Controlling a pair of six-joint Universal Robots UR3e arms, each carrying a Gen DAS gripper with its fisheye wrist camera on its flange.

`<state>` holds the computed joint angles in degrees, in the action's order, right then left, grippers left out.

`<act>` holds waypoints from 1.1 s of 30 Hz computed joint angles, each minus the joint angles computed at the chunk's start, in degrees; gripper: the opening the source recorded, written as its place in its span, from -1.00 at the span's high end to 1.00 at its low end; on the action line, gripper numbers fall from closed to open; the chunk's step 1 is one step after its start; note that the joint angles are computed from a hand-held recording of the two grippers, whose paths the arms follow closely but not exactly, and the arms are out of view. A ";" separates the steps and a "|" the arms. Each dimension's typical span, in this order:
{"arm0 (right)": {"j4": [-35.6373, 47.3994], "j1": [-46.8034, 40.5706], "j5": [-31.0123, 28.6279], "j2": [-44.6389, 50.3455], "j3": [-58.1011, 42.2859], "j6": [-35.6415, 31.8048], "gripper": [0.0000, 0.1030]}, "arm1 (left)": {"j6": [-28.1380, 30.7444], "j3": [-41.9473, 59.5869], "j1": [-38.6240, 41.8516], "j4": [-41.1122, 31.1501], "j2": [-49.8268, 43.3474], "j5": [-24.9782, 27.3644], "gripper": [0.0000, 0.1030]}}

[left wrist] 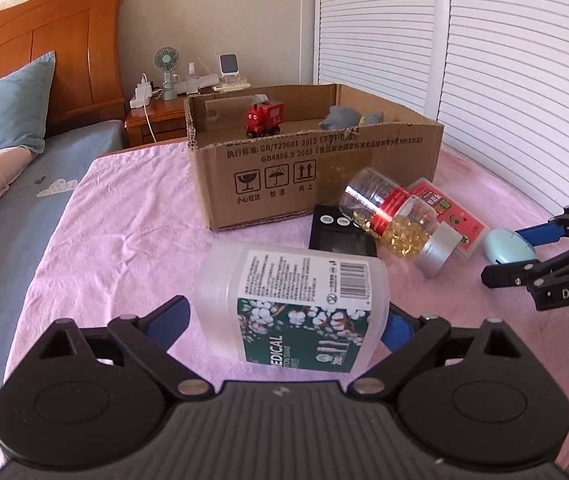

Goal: Organize rigid objects
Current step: 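Lift the white bottle and green case with both grippers, then carry the bottle and case into the box and open both grippers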

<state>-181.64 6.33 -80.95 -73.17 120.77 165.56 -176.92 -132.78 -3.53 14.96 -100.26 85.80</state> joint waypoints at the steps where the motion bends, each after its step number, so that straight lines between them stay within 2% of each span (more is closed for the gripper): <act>1: 0.24 -0.01 -0.17 -0.06 -0.09 0.26 -0.40 | -0.08 -0.18 0.00 0.35 -0.14 -0.13 -0.82; 7: 1.85 0.11 -1.32 -0.60 -0.70 1.47 -0.22 | -0.43 -0.38 -0.04 0.58 0.00 0.07 -0.76; 9: 2.38 0.09 -1.53 -0.68 -0.98 1.81 -0.13 | -0.08 -0.23 -0.07 0.14 0.23 -0.02 -0.68; 11: 3.11 0.28 -2.02 -0.76 -1.42 1.88 -0.13 | 0.44 -0.05 0.07 -0.68 0.67 -0.60 -0.60; 16: 4.50 0.53 -2.56 -1.29 -1.95 1.01 -0.12 | 1.44 1.02 0.81 -4.74 2.18 -1.72 -0.60; 23: 8.74 -0.84 -0.55 -4.58 -2.37 -2.81 -0.12 | 6.23 2.93 3.12 -15.01 7.48 -4.74 -0.60; 28: 12.29 -1.55 0.56 -8.07 -3.01 -6.08 -0.12 | 10.44 6.46 6.02 -26.84 12.79 -8.65 -0.60; 33: 16.17 -2.91 4.11 -10.83 -5.49 -7.89 -0.12 | 15.20 15.04 7.95 -38.91 14.48 -11.81 -0.60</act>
<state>-165.47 3.42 -76.84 -84.00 115.28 157.67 -161.72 -117.74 4.43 -23.95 -85.77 73.99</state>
